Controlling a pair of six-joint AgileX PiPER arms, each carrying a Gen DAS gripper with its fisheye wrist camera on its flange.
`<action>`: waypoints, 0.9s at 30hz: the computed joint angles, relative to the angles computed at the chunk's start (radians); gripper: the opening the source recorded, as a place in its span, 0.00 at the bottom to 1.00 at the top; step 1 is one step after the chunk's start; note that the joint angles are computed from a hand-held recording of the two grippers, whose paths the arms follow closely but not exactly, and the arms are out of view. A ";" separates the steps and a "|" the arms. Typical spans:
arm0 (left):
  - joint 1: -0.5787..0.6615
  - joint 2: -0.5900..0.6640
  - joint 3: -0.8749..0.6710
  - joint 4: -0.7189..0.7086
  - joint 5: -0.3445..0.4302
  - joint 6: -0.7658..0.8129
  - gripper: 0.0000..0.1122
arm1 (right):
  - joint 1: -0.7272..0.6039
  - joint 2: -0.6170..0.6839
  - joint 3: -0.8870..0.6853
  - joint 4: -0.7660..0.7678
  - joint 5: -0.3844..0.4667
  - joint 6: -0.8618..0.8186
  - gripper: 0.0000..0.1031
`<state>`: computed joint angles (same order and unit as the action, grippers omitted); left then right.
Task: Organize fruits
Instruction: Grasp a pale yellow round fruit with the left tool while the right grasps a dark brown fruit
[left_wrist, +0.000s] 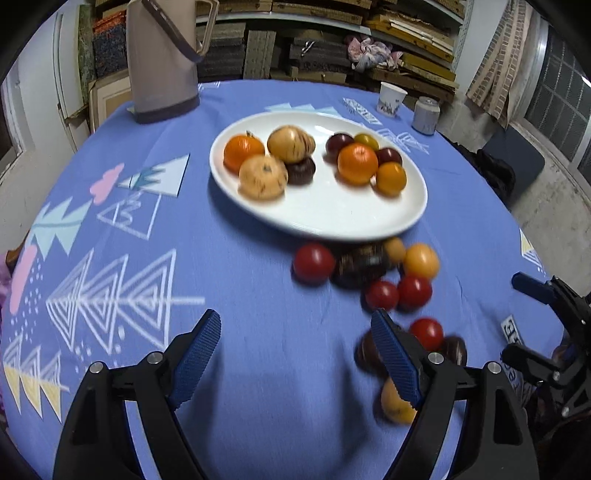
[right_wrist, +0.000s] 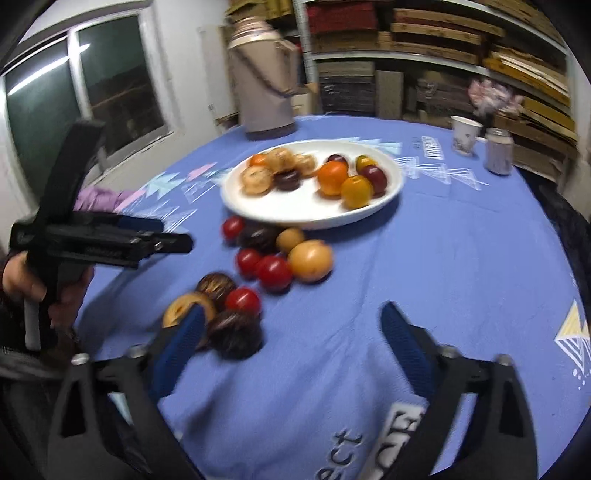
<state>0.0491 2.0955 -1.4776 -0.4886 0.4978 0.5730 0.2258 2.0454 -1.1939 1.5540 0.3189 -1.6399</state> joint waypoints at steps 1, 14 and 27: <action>0.001 -0.007 0.016 -0.006 -0.006 0.008 0.75 | 0.009 0.006 -0.008 -0.069 -0.004 0.052 0.74; 0.018 -0.033 0.057 0.004 -0.024 -0.005 0.77 | 0.125 0.110 -0.111 -0.482 -0.090 0.374 0.67; 0.026 -0.075 0.119 -0.173 0.047 0.196 0.77 | 0.075 0.128 -0.127 -0.410 -0.028 0.344 0.41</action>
<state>0.0752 2.0207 -1.3590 -0.6617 0.5452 0.7690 0.3012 2.1732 -1.3207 1.1437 0.2910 -1.2955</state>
